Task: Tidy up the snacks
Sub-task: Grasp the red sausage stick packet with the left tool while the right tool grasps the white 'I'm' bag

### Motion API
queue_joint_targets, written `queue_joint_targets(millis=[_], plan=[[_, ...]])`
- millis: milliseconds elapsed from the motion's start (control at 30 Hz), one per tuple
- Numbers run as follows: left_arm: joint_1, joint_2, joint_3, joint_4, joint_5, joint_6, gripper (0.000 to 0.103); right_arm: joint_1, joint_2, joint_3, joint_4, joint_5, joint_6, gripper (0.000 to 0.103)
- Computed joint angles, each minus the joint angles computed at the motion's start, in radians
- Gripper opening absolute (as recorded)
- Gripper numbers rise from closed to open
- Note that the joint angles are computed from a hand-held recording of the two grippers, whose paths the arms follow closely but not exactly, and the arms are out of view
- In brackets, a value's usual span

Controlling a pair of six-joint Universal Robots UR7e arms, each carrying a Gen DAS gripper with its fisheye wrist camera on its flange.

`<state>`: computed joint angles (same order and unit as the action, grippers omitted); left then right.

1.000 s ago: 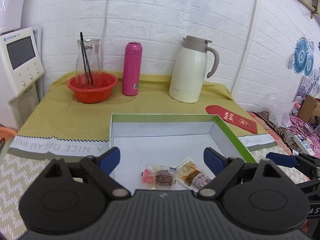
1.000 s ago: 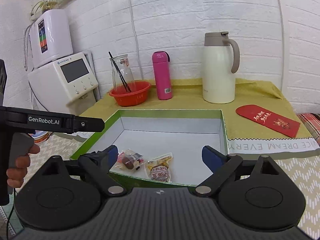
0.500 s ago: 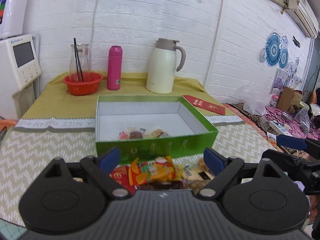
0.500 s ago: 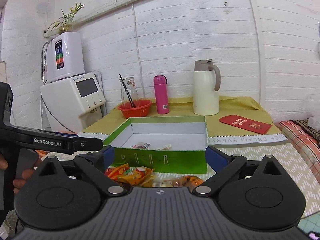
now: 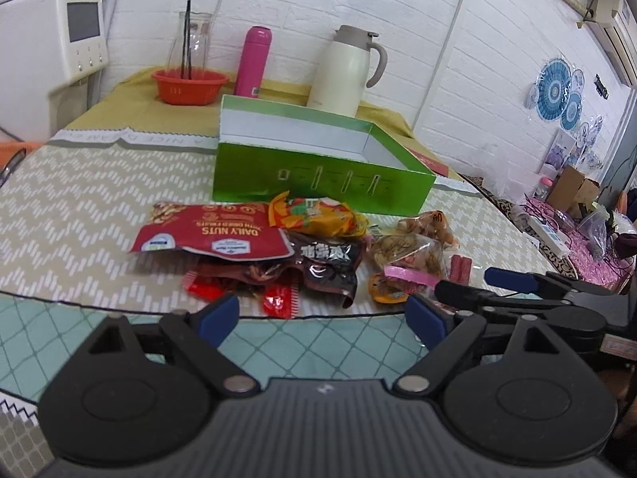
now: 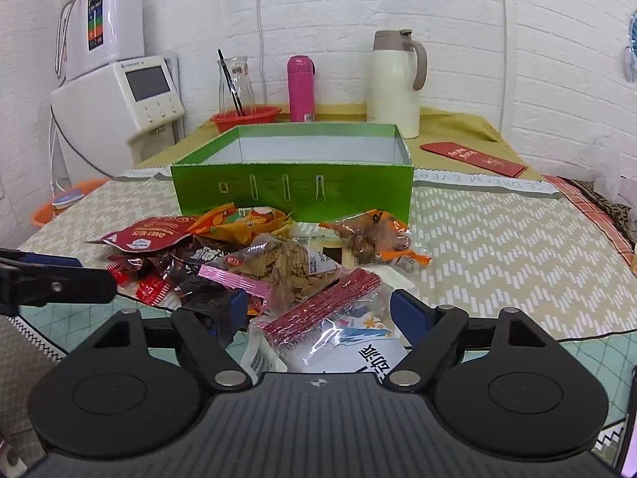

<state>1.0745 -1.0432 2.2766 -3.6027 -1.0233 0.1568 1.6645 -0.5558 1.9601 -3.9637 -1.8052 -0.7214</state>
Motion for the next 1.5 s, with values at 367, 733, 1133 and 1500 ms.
queue_joint_targets(millis=[367, 733, 1133, 1500], plan=[[0.025, -0.019, -0.007, 0.085, -0.101, -0.005, 0.089, -0.018, -0.038, 0.093, 0.086, 0.129, -0.118, 0.02], [0.022, 0.055, -0.082, 0.197, -0.179, 0.063, 0.087, -0.099, -0.097, 0.193, -0.117, 0.165, -0.052, 0.054], [0.02, 0.155, -0.188, 0.279, -0.145, 0.096, 0.045, -0.149, -0.128, 0.191, -0.011, 0.233, -0.131, 0.103], [-0.013, 0.033, -0.035, 0.268, -0.055, 0.002, 0.041, -0.127, -0.123, 0.121, 0.141, 0.185, -0.206, 0.103]])
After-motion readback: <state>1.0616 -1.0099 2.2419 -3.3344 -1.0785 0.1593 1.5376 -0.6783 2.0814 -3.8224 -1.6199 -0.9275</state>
